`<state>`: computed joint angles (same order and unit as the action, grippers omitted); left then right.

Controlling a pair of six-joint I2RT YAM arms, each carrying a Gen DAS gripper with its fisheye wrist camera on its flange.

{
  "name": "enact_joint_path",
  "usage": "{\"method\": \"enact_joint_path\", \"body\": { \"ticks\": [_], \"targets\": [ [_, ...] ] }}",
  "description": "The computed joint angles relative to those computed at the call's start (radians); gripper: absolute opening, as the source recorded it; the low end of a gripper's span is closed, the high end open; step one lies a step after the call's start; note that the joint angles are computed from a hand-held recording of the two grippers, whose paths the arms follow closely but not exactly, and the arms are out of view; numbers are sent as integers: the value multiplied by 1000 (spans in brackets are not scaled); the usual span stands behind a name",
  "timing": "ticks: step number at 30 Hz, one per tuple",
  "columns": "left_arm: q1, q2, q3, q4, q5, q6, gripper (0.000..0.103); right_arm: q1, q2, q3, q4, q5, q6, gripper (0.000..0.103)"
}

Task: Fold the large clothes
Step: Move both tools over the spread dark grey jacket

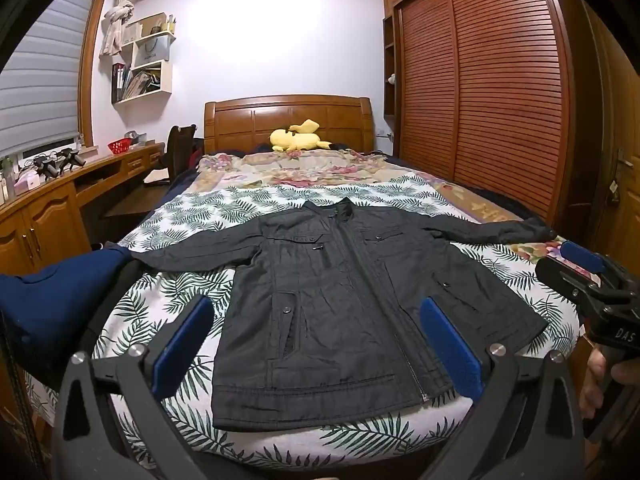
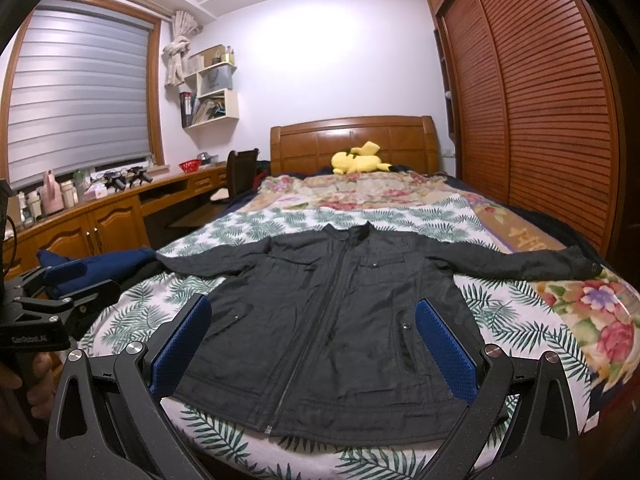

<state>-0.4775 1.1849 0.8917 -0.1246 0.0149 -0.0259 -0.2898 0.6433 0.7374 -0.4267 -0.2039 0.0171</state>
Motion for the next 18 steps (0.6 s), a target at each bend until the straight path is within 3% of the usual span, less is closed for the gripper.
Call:
{"method": "enact_joint_path", "body": {
  "ticks": [18],
  "targets": [
    [27, 23, -37, 43, 17, -3, 103, 34, -9, -20, 2, 26, 12, 103]
  ]
}}
